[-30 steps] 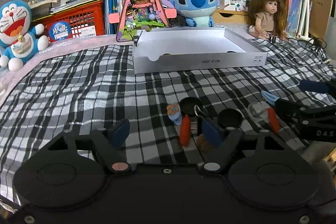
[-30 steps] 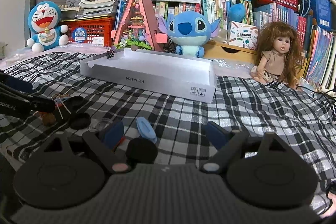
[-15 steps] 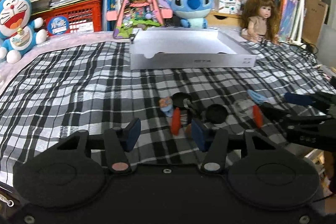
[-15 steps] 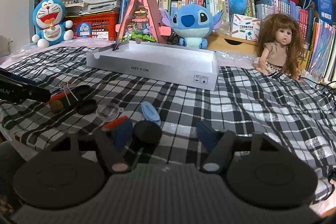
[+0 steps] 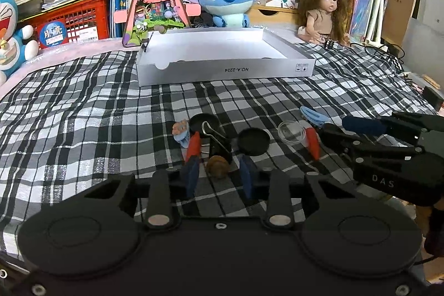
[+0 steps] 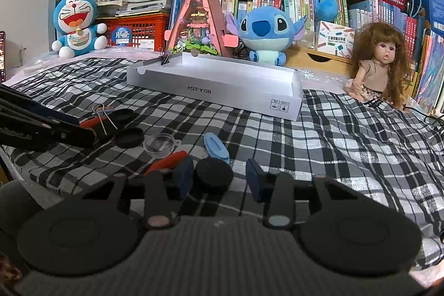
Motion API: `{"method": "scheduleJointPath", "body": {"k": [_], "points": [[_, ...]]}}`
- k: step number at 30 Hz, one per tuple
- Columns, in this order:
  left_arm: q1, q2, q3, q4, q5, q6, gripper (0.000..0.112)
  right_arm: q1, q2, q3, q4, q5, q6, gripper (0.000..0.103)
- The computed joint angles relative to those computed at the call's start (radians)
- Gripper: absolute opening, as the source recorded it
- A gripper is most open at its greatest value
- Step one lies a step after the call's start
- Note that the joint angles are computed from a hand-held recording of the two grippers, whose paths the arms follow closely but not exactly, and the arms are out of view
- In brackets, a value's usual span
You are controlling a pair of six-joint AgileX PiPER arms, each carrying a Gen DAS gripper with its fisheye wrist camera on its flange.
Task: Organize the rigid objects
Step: 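Grasp the second brown nut with the left tool while the right tool grasps the second black puck, then carry the nut with the left tool while the right tool carries the puck into the tray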
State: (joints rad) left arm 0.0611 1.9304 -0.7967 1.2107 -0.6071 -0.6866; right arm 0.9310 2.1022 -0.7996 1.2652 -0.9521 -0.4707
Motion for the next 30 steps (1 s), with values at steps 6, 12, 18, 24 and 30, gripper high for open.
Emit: {"method": "scheduleJointPath", "body": {"k": [6,12,18,24,30], "points": [[-0.024,0.032,-0.024,-0.019,0.019,-0.009,0.017,-0.005,0.008,-0.011,0.006,0.018,0.012,0.038],[-0.016,0.01,-0.015,-0.01,0.004,-0.023,0.017,-0.001,-0.011,-0.007,0.01,0.018,-0.003,0.036],[-0.001,-0.021,-0.038,0.046,-0.009,-0.114,0.017,-0.003,-0.033,-0.024,0.047,0.007,-0.067,0.036],[-0.013,-0.026,-0.122,0.097,0.026,-0.246,0.017,-0.044,-0.063,-0.081,0.135,0.038,-0.168,0.036],[-0.044,-0.003,-0.263,0.186,0.083,-0.437,0.017,-0.112,-0.099,-0.146,0.193,0.098,-0.28,0.036]]}}
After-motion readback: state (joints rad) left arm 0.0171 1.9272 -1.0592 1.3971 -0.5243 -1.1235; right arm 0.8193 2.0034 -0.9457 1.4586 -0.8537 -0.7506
